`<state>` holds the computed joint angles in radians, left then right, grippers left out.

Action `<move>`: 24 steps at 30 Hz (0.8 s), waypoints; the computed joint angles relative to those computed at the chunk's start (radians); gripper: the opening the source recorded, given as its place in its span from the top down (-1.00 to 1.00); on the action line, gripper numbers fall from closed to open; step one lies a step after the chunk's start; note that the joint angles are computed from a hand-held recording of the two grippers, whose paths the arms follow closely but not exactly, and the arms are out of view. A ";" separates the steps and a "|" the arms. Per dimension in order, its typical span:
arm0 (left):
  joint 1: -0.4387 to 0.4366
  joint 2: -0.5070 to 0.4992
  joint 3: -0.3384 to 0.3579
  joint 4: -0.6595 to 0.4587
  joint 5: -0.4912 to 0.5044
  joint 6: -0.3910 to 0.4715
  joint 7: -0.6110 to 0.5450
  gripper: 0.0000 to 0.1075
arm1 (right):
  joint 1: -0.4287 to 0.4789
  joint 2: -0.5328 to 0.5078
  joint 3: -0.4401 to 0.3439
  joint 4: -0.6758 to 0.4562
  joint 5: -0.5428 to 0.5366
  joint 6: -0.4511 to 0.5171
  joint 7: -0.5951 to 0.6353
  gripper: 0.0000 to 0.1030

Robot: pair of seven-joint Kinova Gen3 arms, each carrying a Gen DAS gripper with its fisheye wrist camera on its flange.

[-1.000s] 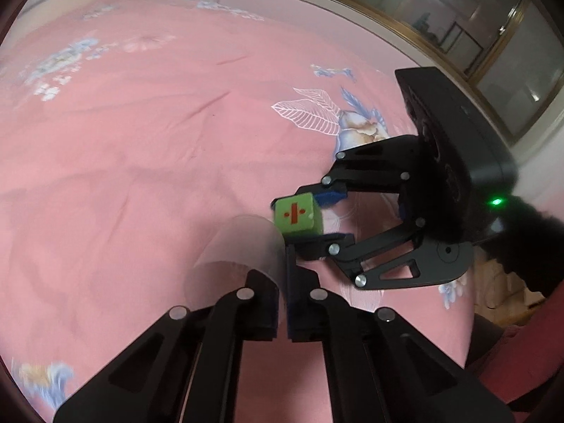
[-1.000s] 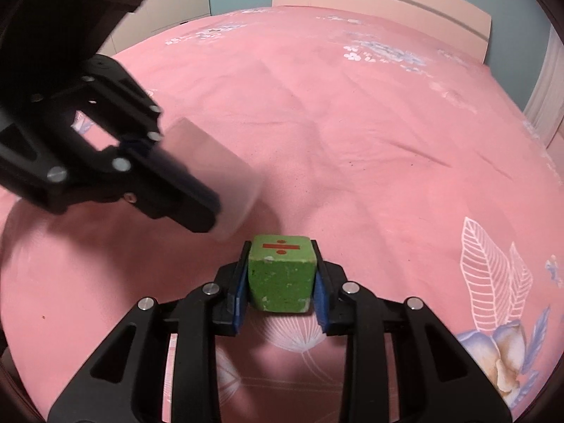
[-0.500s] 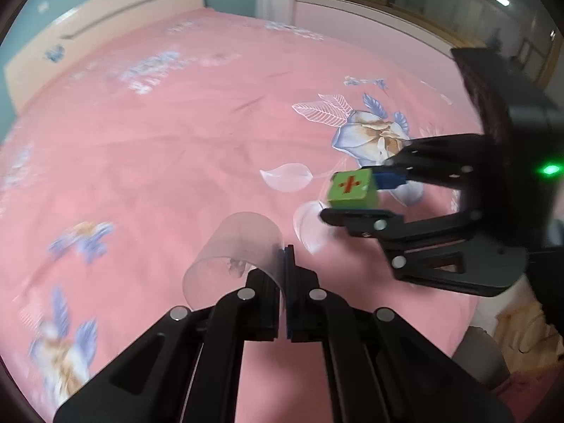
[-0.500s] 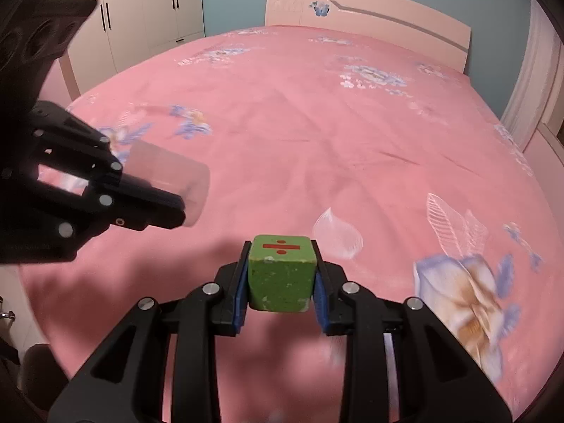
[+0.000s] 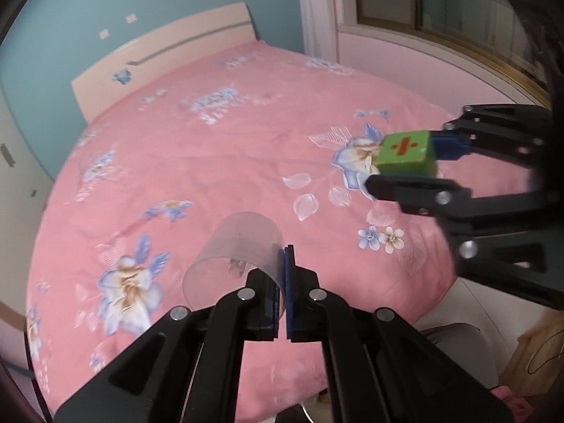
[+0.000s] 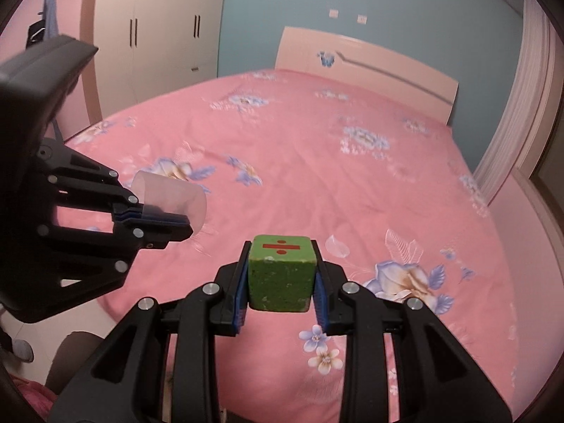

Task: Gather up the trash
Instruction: 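Carry the clear cup and green block with both tools over the bin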

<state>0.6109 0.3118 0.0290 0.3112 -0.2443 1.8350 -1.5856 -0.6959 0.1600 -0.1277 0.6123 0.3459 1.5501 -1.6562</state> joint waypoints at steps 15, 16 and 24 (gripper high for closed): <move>0.239 -0.226 0.080 0.246 -0.385 -0.004 0.214 0.92 | -0.301 -0.048 -0.048 -0.160 0.242 0.177 -0.067 0.39; 0.230 -0.237 0.091 0.268 -0.386 -0.011 0.225 0.92 | -0.313 -0.053 -0.054 -0.149 0.251 0.179 -0.073 0.39; 0.160 -0.353 0.187 0.498 -0.377 -0.050 0.346 0.92 | -0.261 -0.112 -0.124 0.029 0.213 0.142 -0.144 0.39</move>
<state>0.7709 -0.0408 0.2158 0.8096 -0.6210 1.7845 -1.2394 -0.9571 0.0480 -0.2520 0.6411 0.5586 1.6920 -1.8006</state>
